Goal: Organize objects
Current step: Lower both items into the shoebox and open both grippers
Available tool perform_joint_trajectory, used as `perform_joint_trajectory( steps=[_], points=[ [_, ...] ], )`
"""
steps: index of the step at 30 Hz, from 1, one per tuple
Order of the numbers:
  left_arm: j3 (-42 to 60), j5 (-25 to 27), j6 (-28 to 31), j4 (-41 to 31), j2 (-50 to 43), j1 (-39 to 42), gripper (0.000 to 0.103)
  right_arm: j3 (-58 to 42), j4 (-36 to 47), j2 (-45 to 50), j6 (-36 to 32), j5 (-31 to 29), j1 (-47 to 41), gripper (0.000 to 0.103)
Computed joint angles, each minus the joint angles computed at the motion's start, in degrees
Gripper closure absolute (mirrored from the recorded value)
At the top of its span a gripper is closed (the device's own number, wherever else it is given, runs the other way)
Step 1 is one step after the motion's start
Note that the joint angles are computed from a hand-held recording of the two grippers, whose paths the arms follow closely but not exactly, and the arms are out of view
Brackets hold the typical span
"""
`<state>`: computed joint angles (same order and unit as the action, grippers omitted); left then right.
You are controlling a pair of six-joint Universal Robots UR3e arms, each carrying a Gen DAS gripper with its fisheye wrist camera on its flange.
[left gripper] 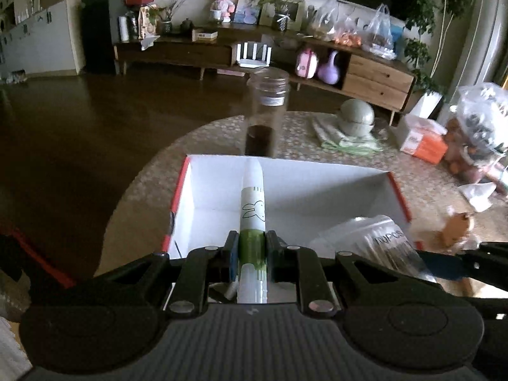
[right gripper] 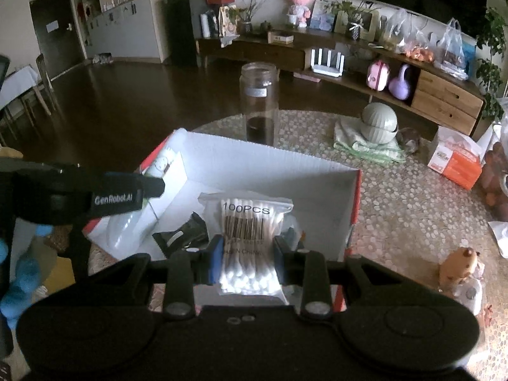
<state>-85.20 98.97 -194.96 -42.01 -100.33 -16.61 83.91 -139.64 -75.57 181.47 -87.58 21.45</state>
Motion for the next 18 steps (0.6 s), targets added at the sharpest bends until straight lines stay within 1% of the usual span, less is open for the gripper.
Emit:
perform_joint_trajectory(
  steps=[1, 4, 8, 12, 18],
  points=[
    [0.4, 0.5, 0.6, 0.5, -0.9, 0.2, 0.087, -1.1, 0.6, 1.2, -0.3, 0.2, 0.0, 0.071],
    [1.6, -0.6, 1.5, 0.2, -3.0, 1.8, 0.086, -3.7, 1.9, 4.4, -0.6, 0.4, 0.3, 0.071],
    [3.8, -0.1, 3.4, -0.5, -6.3, 2.6, 0.086, -5.9, 1.9, 7.9, -1.0, -0.6, 1.4, 0.071],
    [6.3, -0.3, 4.8, -2.9, -9.4, 3.2, 0.086, -7.6, 2.5, 10.5, -1.8, -1.6, 2.6, 0.071],
    [9.1, -1.6, 6.0, -5.7, -13.4, 3.9, 0.086, -10.6, 6.0, 13.2, -2.8, -0.2, 2.7, 0.071]
  ],
)
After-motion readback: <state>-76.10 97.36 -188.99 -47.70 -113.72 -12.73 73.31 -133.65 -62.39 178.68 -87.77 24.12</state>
